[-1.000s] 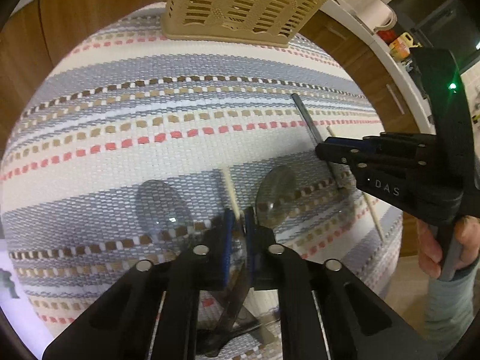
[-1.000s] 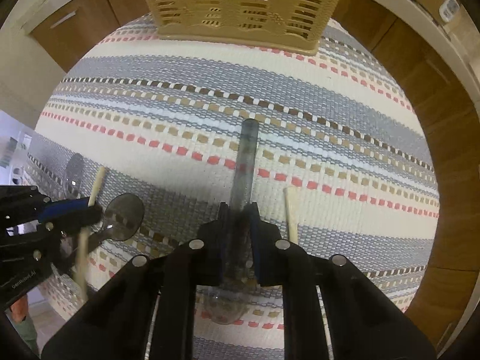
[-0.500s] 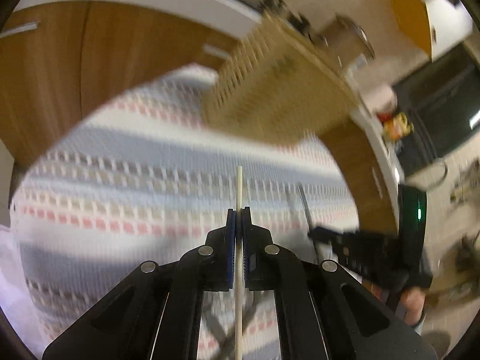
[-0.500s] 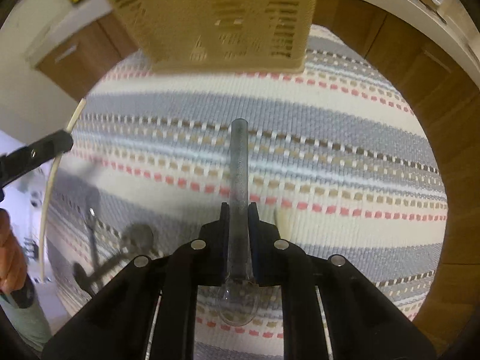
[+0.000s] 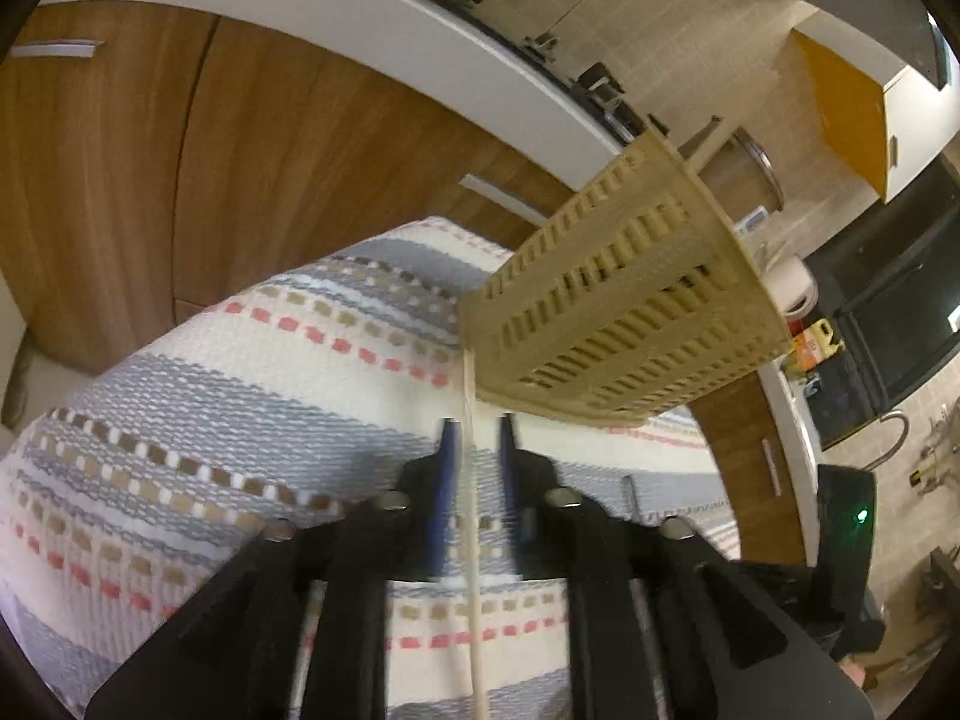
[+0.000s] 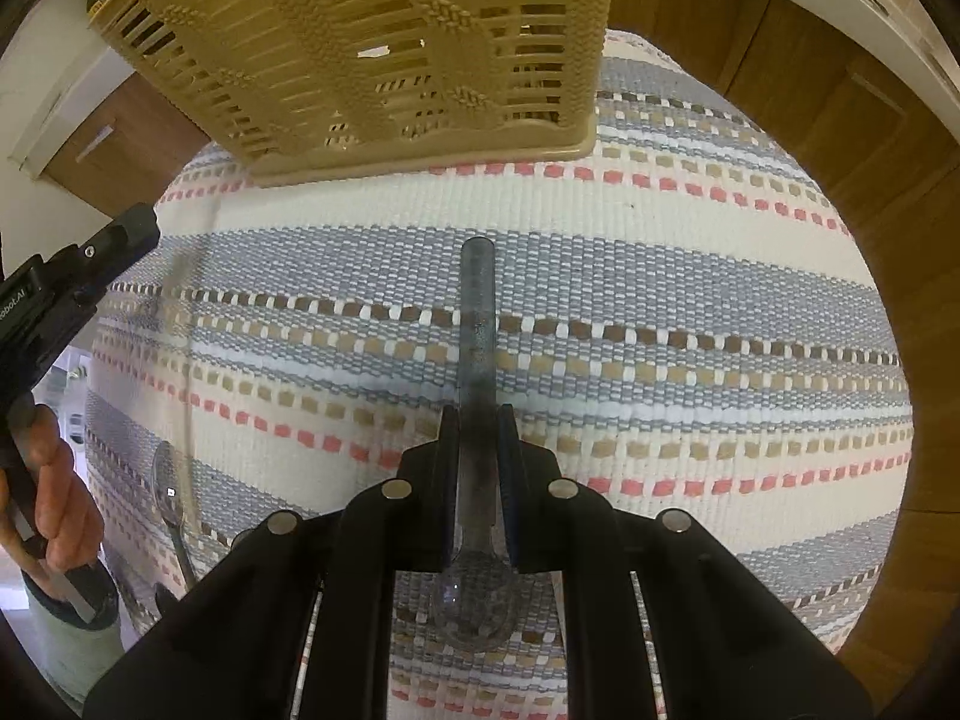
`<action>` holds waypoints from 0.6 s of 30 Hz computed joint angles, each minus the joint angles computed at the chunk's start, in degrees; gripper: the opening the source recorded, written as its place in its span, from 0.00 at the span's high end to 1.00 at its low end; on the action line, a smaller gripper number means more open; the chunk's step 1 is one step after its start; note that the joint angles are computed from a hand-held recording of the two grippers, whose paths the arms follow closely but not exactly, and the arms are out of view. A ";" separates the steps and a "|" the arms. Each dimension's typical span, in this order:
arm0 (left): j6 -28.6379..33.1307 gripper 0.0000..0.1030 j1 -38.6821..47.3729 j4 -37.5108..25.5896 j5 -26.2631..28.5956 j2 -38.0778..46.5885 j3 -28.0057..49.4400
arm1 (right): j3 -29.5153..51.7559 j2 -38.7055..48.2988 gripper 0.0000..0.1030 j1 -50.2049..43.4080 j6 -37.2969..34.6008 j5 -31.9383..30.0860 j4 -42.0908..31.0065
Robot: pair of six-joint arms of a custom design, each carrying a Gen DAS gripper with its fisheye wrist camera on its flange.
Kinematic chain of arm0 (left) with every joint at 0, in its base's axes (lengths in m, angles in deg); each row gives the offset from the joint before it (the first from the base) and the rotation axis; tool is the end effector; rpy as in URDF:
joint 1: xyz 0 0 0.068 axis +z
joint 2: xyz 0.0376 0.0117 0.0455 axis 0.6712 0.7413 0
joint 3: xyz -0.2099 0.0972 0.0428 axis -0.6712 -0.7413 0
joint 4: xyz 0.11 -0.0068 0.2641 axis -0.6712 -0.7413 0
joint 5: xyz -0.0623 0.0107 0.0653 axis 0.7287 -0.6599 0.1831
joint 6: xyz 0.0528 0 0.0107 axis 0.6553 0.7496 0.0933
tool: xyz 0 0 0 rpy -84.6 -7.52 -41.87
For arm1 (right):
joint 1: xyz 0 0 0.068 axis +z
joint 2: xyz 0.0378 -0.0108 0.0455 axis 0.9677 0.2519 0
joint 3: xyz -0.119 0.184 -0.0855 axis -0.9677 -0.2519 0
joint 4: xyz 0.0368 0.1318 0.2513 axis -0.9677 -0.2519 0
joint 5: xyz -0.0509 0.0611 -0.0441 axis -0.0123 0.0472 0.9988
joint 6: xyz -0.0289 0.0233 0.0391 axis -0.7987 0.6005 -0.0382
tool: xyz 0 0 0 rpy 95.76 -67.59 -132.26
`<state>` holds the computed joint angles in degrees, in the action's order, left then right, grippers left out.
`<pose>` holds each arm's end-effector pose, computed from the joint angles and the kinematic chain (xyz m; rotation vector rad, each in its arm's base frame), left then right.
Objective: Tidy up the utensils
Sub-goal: 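Lift the chopstick and grey knife and carry both toward the beige basket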
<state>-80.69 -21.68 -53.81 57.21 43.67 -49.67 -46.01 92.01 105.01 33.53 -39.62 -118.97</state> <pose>0.1121 -0.1912 0.1189 -0.5119 2.3214 -0.6991 0.1976 0.1131 0.1113 -0.5078 2.8390 0.1618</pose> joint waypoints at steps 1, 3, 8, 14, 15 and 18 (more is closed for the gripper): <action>1.47 0.79 1.02 -0.20 1.77 -0.97 -0.42 | 0.35 0.14 0.90 -0.54 -0.57 -0.42 -0.90; 3.61 0.79 2.35 -2.01 4.86 -1.98 -0.25 | 1.96 3.29 0.89 0.24 0.21 -0.75 0.36; 6.05 0.78 4.89 -6.24 12.95 1.60 3.37 | 4.70 4.05 0.82 -2.82 -3.79 -0.86 -2.39; 5.44 0.78 3.12 -9.77 15.87 13.28 10.14 | 5.96 3.22 0.66 -2.46 -4.94 -0.68 -4.97; 5.60 0.78 2.56 -10.55 15.52 14.36 11.03 | 5.21 2.03 0.66 -1.88 -4.71 -0.52 -5.64; 6.05 0.78 2.04 -14.49 15.50 17.00 14.58 | 5.11 2.41 0.67 -1.14 -5.13 -0.04 -5.85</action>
<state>-74.64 -19.64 -68.29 72.71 60.67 -35.09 -40.90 94.42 103.88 28.40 -39.66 -124.81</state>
